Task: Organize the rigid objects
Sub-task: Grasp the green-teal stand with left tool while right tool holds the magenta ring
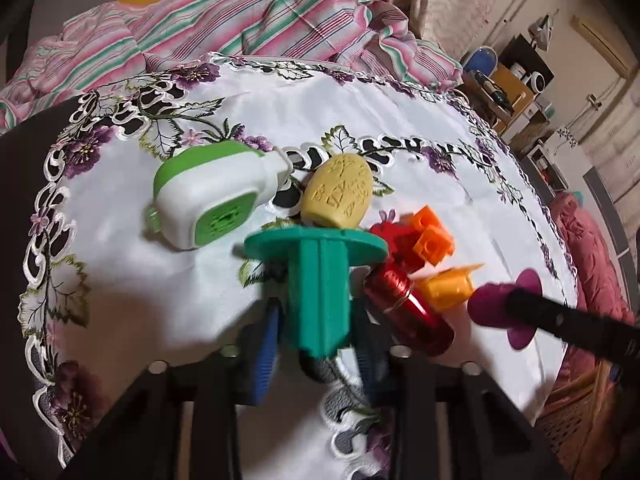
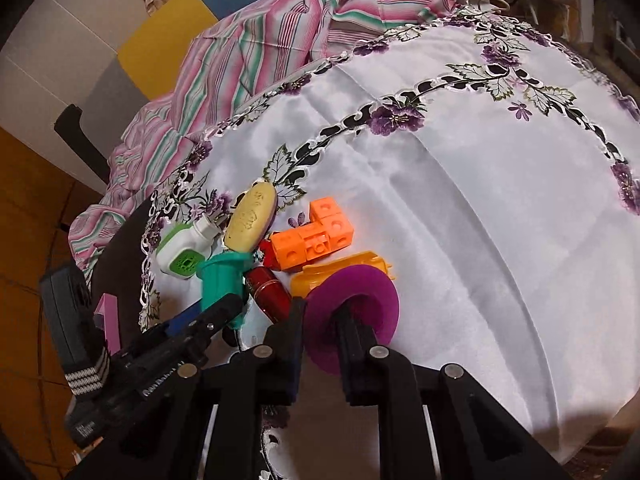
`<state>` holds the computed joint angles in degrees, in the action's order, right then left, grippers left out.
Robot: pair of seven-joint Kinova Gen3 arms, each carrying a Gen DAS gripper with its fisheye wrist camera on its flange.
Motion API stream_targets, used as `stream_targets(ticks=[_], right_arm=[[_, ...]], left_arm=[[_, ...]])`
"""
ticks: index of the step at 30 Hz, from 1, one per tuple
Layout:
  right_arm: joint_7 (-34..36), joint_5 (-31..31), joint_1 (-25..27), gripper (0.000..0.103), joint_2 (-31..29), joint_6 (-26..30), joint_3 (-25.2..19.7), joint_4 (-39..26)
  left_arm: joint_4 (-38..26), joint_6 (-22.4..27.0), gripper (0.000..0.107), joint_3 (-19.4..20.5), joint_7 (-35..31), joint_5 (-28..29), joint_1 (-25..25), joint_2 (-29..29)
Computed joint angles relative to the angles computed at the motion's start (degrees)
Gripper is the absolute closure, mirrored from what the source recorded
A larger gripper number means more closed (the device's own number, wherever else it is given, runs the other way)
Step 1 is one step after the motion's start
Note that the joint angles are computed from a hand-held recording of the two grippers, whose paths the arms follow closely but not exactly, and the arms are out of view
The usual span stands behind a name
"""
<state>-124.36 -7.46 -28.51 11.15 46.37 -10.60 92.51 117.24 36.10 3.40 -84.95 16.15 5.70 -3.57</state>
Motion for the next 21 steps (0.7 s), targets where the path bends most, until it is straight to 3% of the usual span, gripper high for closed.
stream_targets(ticks=[14,21], right_arm=[[-0.57,0.18,-0.07,0.088,-0.09,-0.28,0.13,0.21],[-0.79,0.26,-0.04,0.088,-0.14,-0.38,0.13,0.30]], left_arm=[[5.73,0.51,0.078,-4.04,-7.74,6.04,-0.74,-7.14],[7.83,1.11,0.078,-4.26,-6.21,3.55,-1.99,-11.83]])
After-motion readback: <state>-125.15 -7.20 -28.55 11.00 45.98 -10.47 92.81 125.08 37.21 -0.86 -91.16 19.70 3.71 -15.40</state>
